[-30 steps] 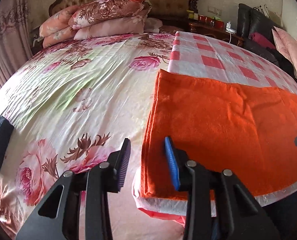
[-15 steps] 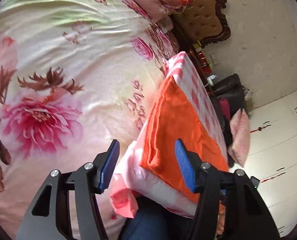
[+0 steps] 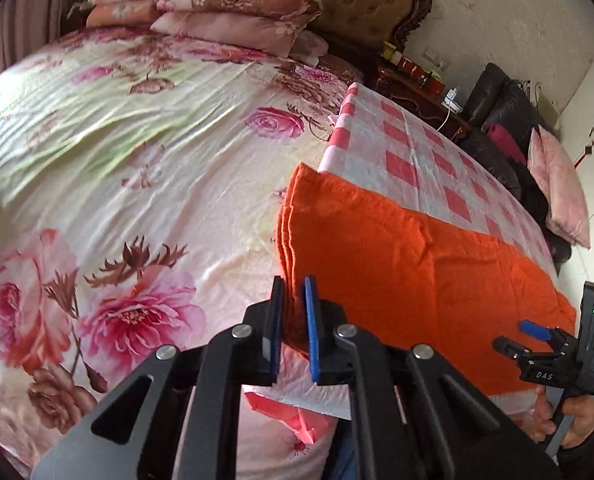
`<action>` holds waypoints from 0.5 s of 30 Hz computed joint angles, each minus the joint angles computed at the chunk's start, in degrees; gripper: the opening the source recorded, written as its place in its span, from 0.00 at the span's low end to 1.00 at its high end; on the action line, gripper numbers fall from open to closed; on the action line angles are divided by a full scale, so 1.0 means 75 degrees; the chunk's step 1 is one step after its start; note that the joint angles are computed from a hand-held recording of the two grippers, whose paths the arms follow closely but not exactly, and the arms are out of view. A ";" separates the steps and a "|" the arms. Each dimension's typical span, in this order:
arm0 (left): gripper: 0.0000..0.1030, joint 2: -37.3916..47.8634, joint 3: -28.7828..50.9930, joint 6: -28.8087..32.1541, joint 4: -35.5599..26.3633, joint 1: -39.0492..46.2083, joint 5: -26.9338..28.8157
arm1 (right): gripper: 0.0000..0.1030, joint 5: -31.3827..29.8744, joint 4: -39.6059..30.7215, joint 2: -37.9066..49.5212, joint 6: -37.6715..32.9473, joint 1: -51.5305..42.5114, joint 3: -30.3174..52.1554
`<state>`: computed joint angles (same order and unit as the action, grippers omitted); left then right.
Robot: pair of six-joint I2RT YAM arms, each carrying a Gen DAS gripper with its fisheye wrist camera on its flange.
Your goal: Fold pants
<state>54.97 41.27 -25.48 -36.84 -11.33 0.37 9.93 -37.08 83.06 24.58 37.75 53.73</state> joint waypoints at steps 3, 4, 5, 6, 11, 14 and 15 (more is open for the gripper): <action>0.09 0.0638 0.1257 -0.0453 -0.1021 -0.1933 -0.2383 | 0.95 -0.0974 0.0019 -0.0313 -0.0070 -0.0532 -0.0083; 0.09 0.0992 0.1739 -0.0607 -0.1353 -0.2589 -0.3098 | 0.95 -0.1352 -0.0001 -0.0424 -0.0063 -0.0751 -0.0100; 0.09 0.1565 0.2363 -0.0759 -0.1765 -0.3357 -0.3948 | 0.95 -0.1893 -0.0062 -0.0597 -0.0057 -0.1096 -0.0128; 0.09 0.2139 0.2939 -0.0880 -0.2159 -0.4016 -0.4662 | 0.95 -0.2167 -0.0102 -0.0673 -0.0043 -0.1263 -0.0118; 0.09 0.5316 0.5898 -0.0575 -0.3432 -0.6483 -0.6813 | 0.95 -0.5032 -0.0393 -0.1243 -0.0291 -0.3368 -0.0263; 0.09 0.6822 0.7091 -0.0164 -0.3307 -0.7492 -0.7019 | 0.95 -0.6426 -0.0612 -0.1245 -0.0686 -0.4629 -0.0375; 0.09 0.7251 0.7341 -0.0131 -0.3178 -0.7768 -0.7006 | 0.95 -0.6731 -0.0691 -0.1209 -0.0844 -0.4921 -0.0388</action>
<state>109.35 96.33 -26.46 -60.68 -69.59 -52.17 -40.55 -42.26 74.00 18.24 0.84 50.82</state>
